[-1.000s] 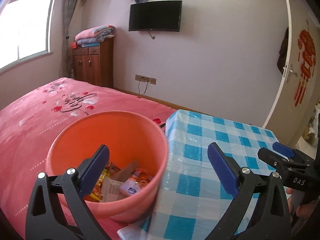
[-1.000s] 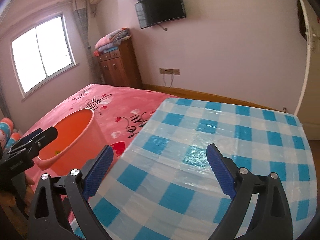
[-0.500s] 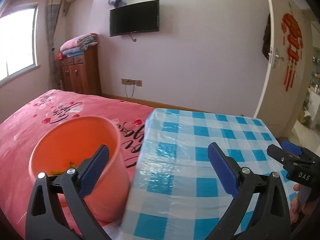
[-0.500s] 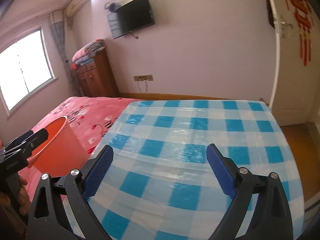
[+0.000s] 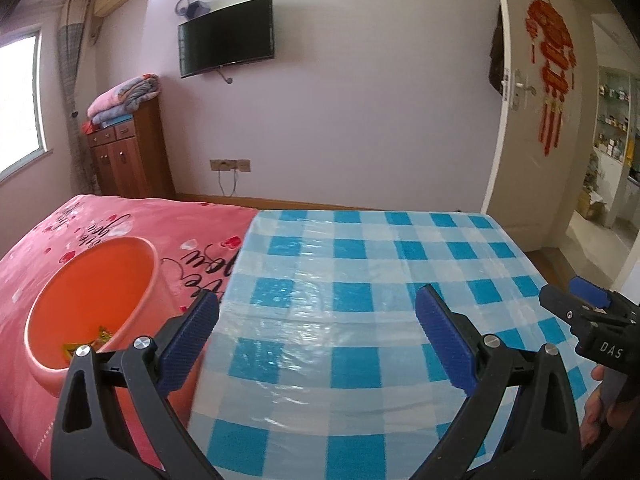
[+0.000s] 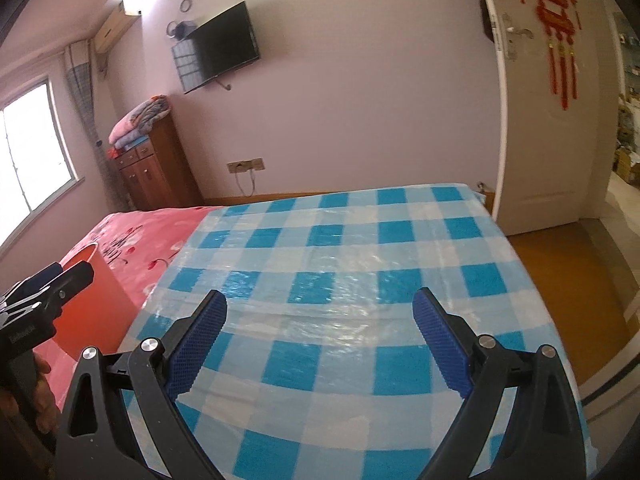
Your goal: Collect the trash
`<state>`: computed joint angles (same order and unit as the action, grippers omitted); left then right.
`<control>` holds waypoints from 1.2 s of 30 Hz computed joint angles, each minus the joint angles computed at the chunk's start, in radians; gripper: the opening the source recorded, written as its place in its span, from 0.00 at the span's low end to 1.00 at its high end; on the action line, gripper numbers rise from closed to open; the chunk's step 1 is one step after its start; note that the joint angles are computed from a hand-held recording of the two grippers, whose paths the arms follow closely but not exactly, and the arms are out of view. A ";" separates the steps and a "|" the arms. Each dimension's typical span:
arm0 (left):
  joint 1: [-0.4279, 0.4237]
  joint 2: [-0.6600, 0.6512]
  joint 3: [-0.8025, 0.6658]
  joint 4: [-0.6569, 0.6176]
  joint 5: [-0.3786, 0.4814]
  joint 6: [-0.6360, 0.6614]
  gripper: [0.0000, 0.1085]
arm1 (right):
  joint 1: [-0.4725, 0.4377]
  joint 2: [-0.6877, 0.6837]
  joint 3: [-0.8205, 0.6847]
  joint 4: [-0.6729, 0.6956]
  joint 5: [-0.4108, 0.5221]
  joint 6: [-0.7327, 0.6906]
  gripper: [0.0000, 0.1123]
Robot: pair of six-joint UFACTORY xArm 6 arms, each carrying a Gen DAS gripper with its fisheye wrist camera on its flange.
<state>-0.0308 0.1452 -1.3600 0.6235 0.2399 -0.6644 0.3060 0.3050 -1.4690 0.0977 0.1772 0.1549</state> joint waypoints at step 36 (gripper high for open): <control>-0.155 -0.012 0.027 -0.143 -0.078 0.135 0.91 | -0.185 -0.289 0.266 -1.165 -0.008 1.058 0.83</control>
<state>-0.1854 0.1336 -1.3332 0.4807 0.1618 -0.5291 0.1213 0.0159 -1.2034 -1.0670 0.1689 1.2130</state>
